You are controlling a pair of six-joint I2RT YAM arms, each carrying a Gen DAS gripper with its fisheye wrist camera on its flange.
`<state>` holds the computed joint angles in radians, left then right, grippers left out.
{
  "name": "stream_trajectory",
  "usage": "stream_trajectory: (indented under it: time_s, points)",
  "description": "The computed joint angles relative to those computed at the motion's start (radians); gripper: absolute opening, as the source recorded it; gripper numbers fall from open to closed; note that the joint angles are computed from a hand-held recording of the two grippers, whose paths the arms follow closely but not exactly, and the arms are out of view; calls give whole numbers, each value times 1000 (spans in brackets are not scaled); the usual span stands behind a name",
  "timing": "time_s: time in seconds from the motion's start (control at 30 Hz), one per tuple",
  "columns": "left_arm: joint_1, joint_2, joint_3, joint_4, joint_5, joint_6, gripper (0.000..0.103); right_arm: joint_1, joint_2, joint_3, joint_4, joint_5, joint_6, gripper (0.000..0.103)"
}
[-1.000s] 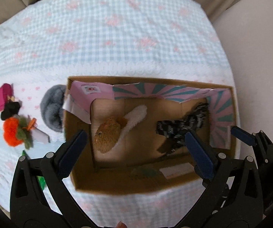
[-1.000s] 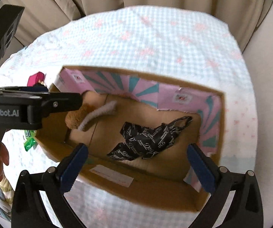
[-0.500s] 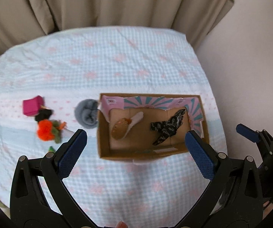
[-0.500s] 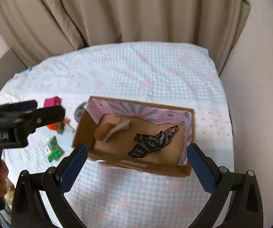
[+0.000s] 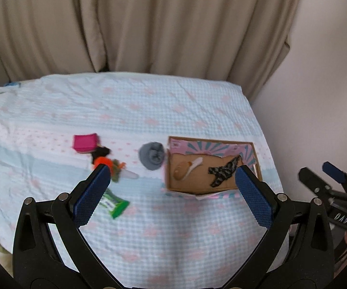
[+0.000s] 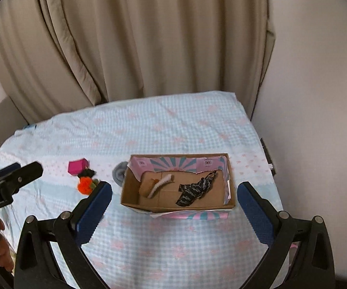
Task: Organize soft objects
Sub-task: 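Move both tools back toward the remaining items on the bed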
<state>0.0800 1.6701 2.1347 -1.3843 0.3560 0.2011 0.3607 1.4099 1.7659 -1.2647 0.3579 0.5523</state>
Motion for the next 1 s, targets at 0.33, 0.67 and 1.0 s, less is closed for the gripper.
stream_trajectory:
  time_s: [0.33, 0.67, 1.0]
  points:
    - [327, 40, 63, -149, 199, 197, 103, 279, 132, 231, -193, 244, 256, 103]
    - [486, 196, 61, -148, 189, 286, 103, 355, 389, 475, -167, 252, 236, 103]
    - [473, 336, -38, -59, 110, 164, 103, 263, 655, 587, 84, 26, -54, 103]
